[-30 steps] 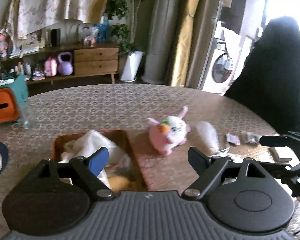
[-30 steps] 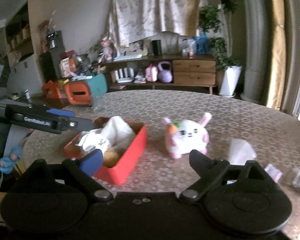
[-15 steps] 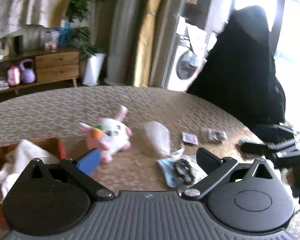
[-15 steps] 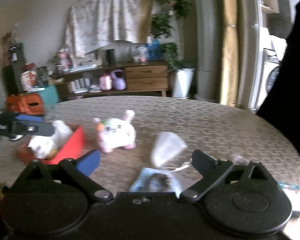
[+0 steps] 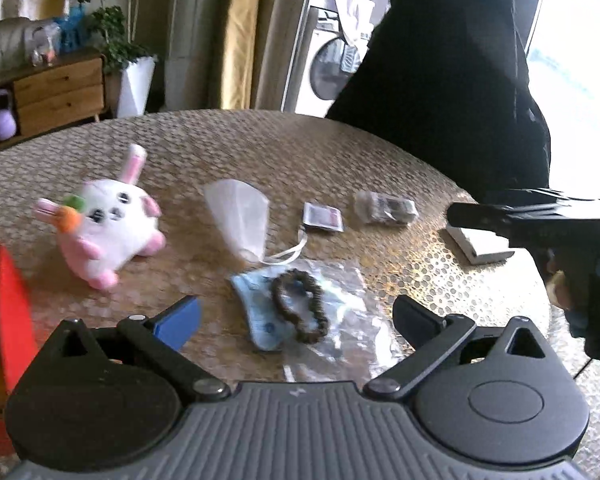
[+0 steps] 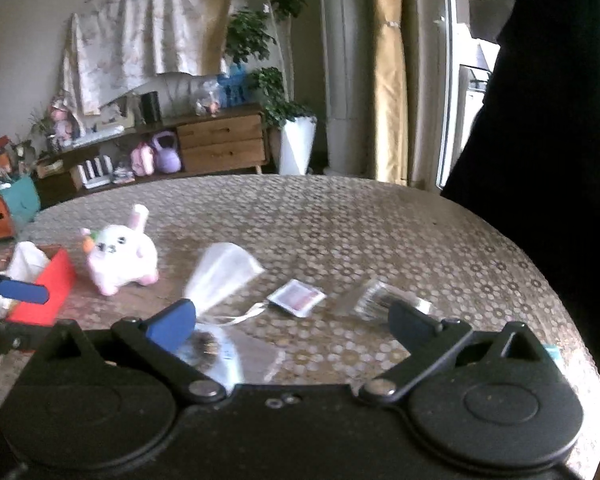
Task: Organize soft objects
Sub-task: 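Grasp the brown bead bracelet with the left gripper while the right gripper grasps the cotton-swab pack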
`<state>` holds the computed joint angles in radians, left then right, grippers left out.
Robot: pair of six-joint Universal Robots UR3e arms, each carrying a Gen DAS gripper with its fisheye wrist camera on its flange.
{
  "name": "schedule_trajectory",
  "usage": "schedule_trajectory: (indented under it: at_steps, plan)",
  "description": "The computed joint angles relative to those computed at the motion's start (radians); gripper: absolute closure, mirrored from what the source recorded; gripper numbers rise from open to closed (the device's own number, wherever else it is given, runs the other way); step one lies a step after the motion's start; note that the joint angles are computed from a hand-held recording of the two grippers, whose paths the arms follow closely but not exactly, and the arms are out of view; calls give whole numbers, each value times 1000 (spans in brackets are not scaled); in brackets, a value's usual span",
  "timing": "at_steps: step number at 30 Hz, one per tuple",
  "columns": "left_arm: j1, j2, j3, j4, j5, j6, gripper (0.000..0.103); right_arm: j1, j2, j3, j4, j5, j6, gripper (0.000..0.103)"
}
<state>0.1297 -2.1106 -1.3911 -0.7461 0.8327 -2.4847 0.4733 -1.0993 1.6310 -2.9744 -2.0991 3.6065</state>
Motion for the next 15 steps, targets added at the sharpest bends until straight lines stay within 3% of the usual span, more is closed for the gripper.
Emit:
schedule_trajectory:
  at_steps: [8,15]
  plan:
    - [-108,-88,7,184,84,-115,0,-135,37,31,-23,92,-12,3]
    - [-155,-200,127,163,112,-184,0,-208,137,-83,39,108,-37,3]
